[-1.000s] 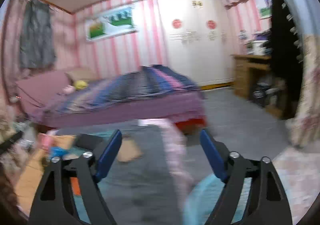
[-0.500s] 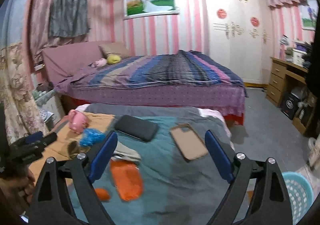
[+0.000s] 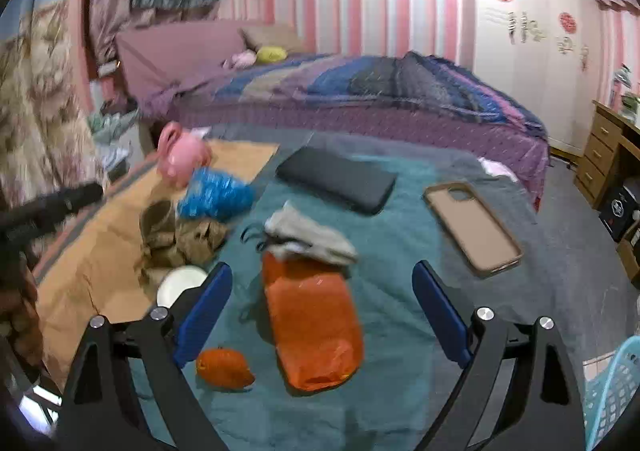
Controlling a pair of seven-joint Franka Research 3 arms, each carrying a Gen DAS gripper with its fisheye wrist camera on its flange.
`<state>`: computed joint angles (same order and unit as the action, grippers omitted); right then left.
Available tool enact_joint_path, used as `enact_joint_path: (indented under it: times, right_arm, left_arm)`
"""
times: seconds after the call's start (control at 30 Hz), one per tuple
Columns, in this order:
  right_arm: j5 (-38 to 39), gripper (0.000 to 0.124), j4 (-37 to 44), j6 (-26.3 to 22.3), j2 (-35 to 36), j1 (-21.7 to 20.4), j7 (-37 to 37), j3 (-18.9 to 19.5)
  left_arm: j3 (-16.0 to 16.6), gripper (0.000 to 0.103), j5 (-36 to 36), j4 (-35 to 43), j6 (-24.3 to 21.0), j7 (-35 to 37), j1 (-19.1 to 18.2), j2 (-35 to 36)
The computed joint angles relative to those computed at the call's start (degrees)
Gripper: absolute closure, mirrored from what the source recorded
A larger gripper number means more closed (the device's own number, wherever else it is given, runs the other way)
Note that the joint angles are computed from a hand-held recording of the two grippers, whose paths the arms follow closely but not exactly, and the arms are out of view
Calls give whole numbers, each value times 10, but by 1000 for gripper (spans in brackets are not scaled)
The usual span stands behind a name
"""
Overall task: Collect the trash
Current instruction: 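Move both open tools back over the bed toward the remaining items, then grasp the orange peel with the right tool while the left tool grasps the white lid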
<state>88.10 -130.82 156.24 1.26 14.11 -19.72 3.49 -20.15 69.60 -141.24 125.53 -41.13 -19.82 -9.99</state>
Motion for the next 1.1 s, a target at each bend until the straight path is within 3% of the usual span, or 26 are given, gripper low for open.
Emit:
enact_joint_path:
  times: [0.1,0.27,0.4,0.5,0.53,0.63,0.8,0.83,0.97,1.1]
  right_arm:
    - [-58,34,-11,-14,-1,0,47,0]
    - [-80,34,-53,-61,-29,2,32,-3]
    - [-120,38,-68,-30,-15,18,14,8]
    - [-167,66,-64,-25,4,22,49,10]
    - [-180,87,-62,-22,8,22,60,11]
    - [-192,94,-58,-31,9,18,73,12]
    - [-104,95,-54,-72,-24,3,24,-4]
    - [-92,95,-50,-78,-27,0,23,-8]
    - [-88,95,-23,-90,-18,-13,51,-20]
    - [-92,95,3,-90,1,-27,82,-22]
  left_arm:
    - [-2,12,-8,5,-3,11,-3,5]
    - [-5,12,-12,8,-12,13,-10,9]
    - [-3,12,-22,8,-13,23,-14,9]
    - [0,12,-24,5,2,21,-12,10]
    - [2,12,-24,4,10,25,-11,11]
    - [6,12,-18,2,39,31,-7,18]
    - [14,13,9,13,99,27,0,50]
    - [13,15,12,23,98,31,-2,61]
    - [27,28,87,57,186,9,-1,102]
    - [38,45,8,118,209,129,-11,172]
